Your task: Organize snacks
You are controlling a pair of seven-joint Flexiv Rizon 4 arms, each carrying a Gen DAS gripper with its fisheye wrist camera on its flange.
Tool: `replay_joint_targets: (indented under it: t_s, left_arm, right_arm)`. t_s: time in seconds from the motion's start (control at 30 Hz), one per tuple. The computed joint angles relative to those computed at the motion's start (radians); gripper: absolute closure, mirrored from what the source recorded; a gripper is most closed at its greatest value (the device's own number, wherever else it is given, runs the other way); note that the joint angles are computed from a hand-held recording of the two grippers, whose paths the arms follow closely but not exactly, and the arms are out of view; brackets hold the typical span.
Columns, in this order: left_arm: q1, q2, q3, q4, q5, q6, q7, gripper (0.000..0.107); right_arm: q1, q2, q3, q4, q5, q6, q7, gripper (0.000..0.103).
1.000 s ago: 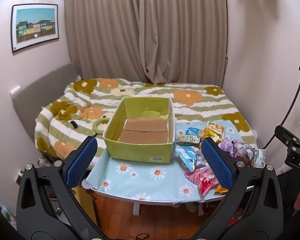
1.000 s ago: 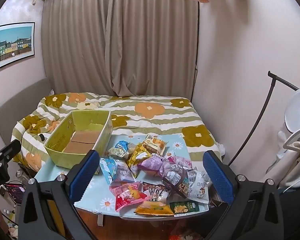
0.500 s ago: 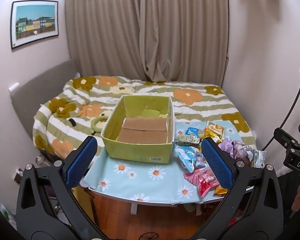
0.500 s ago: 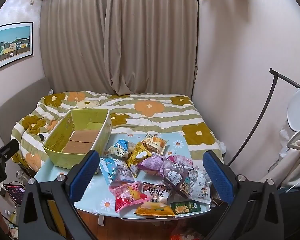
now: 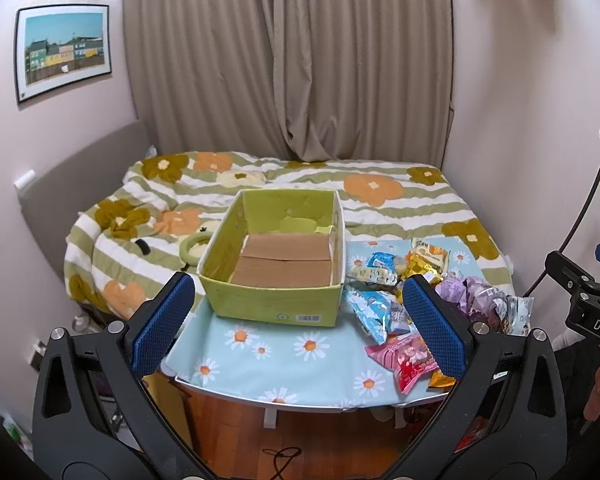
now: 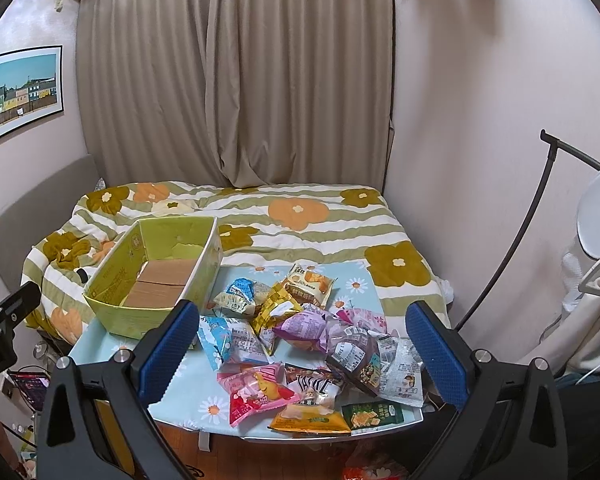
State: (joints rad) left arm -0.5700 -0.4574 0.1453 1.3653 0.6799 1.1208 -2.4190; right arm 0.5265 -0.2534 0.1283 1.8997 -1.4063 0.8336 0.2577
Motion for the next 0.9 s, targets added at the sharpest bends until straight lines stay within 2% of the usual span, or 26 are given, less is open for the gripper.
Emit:
replay_joint_targets:
  t_s: [0.9]
  left_arm:
    - [-0.004, -0.009, -0.002, -0.004, 0.004, -0.007, -0.007, 0.004]
  right_arm:
    - [-0.009, -0.005, -0.005, 0.005, 0.001, 0.024, 0.006, 0.000]
